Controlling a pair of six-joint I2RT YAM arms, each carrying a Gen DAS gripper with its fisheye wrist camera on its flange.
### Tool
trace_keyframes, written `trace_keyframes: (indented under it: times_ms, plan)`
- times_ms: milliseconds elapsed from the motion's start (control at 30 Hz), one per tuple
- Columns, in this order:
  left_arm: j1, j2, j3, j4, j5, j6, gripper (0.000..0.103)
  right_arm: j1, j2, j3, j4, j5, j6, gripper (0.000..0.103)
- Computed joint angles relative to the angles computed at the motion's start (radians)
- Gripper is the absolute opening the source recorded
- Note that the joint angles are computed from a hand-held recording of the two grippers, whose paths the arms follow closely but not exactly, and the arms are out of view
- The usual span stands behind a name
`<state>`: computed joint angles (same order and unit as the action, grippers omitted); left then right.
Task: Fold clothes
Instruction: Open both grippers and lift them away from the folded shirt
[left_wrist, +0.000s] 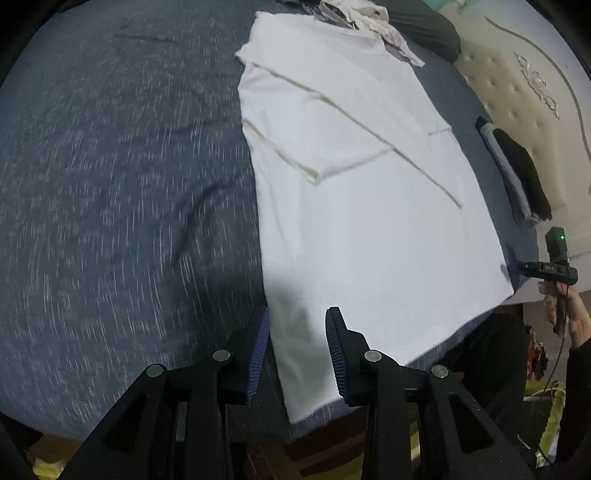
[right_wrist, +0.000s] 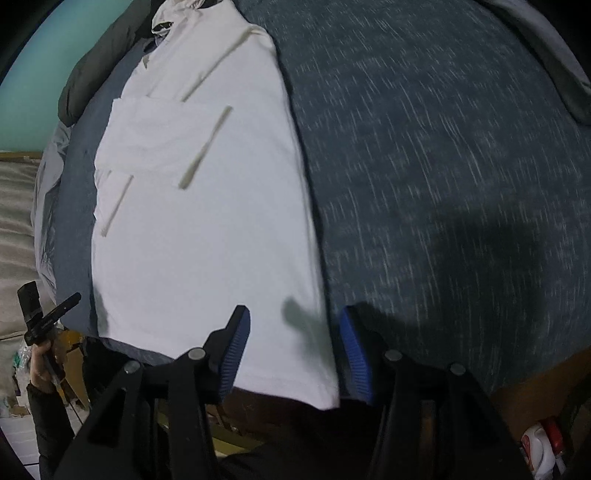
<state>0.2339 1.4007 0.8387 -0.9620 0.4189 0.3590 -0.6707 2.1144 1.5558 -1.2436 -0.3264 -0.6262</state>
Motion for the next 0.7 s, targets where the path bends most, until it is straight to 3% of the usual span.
trace_keyframes:
  times_ms: [700]
  plan:
    - [0.022, 0.041, -0.149, 0.061, -0.034, 0.012, 0.036, -0.021, -0.003, -0.068, 0.007, -0.004, -0.029, 0.052]
